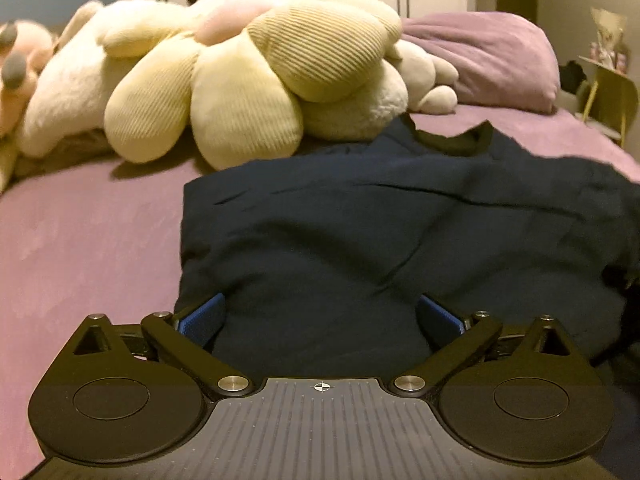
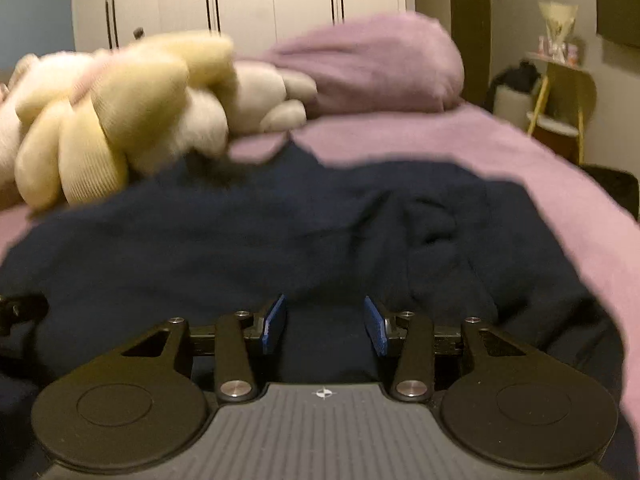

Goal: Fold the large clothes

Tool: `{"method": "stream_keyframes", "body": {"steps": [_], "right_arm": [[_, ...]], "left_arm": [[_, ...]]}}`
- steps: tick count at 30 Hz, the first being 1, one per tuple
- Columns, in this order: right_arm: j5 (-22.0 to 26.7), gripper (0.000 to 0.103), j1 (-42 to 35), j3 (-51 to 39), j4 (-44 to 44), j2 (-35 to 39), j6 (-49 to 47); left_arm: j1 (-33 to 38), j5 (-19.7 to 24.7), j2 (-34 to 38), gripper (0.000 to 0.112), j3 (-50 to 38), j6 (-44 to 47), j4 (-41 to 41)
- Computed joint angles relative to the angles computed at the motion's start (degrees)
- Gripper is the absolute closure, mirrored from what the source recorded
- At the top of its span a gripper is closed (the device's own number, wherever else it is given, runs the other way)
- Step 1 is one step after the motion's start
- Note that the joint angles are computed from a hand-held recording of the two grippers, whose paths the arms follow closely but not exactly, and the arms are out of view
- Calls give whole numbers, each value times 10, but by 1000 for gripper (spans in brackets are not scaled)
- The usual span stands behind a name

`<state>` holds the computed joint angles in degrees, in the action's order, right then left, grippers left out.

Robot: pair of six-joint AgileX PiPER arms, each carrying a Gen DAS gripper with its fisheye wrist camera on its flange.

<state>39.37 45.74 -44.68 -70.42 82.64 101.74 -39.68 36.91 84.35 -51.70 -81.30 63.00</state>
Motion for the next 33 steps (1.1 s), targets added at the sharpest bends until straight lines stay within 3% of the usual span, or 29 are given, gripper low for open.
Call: {"method": "stream_keyframes", "body": {"steps": [2, 6, 8, 14, 21, 25, 28, 29, 31, 33], "right_arm": [[10, 57, 15, 24, -54, -1, 64], [39, 45, 42, 29, -78, 11, 91], [52, 44, 52, 33, -94, 19, 108], [40, 44, 44, 43, -107, 13, 118], [21, 44, 35, 37, -67, -2, 75], [-66, 44, -6, 82, -11, -94, 75], [-131, 42, -36, 160, 42, -226, 125], [-143, 30, -49, 182, 93, -268, 116], [-195, 30, -108, 232, 208, -347, 72], [-294, 32, -199, 280, 322, -391, 4]], "left_arm": [[-6, -7, 1, 9, 23, -65, 63], [-7, -18, -4, 9, 47, -128, 117], [-8, -20, -7, 9, 56, -149, 135], [-6, -25, -11, 9, 65, -175, 156], [7, -46, -34, 9, 77, -131, 130], [35, -61, -81, 9, 89, -39, 31], [73, -94, -142, 9, 110, 65, -100], [84, -106, -167, 9, 118, 106, -152], [97, -115, -209, 9, 126, 186, -253], [114, -140, -241, 9, 135, 272, -363]]}}
